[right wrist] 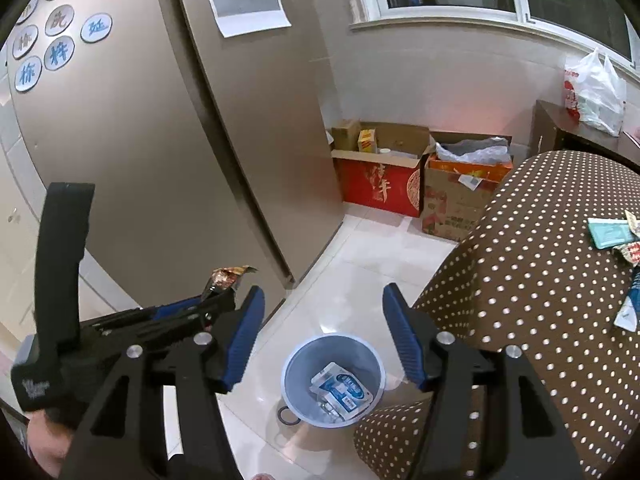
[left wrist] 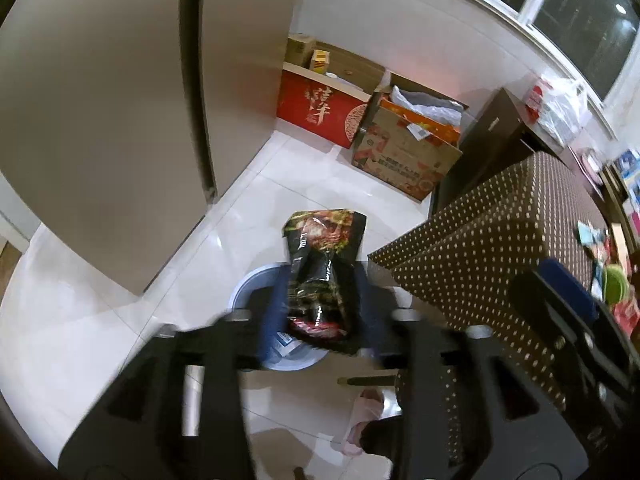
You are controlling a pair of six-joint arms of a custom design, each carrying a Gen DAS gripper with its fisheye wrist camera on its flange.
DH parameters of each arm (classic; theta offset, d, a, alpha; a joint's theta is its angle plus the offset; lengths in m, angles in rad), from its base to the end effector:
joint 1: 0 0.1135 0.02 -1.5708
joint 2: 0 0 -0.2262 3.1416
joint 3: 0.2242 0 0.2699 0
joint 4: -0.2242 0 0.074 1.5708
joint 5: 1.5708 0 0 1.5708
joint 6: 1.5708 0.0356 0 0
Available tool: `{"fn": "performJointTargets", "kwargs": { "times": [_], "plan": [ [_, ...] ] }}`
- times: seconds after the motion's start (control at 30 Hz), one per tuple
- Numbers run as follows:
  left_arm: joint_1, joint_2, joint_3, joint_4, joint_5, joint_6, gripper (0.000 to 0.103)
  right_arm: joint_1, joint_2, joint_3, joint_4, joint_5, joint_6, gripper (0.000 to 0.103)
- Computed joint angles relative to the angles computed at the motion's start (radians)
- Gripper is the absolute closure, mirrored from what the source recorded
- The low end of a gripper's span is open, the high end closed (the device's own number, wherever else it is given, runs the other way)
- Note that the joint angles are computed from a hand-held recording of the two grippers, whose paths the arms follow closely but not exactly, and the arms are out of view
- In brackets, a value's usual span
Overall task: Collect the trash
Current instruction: 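Open both tools to drop the wrapper and bottle into the bucket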
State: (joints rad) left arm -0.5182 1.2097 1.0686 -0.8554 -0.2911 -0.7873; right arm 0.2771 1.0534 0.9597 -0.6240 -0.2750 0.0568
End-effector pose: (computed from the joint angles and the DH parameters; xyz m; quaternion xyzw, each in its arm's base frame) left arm 0.2377 -0.1238 0.2568 -0.1680 0.9348 -0.0597 0.3071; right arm 0.2448 0.0797 0.2740 -0.1555 0.8901 0.1912 0.3834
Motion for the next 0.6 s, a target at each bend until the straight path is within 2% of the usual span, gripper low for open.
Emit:
{"fn": "performJointTargets", "kwargs": {
  "times": [0.07, 0.33, 0.6],
  "plan": [
    [-0.014, -0.01, 0.008, -0.003, -0.053, -0.02, 0.043, -0.01, -0.005, 0.0, 0.0, -0.002, 0.0, 0.042],
    [-0.071, -0.011, 0.06, -0.052, -0.09, -0.048, 0.038, -0.05, -0.058, -0.016, -0.034, -0.03, -0.014, 0.042],
    [-0.191, 0.035, 0.18, -0.12, -0.159, -0.082, 0.036, -0.203, -0.154, -0.006, -0.13, -0.132, -0.081, 0.042]
  ]
}}
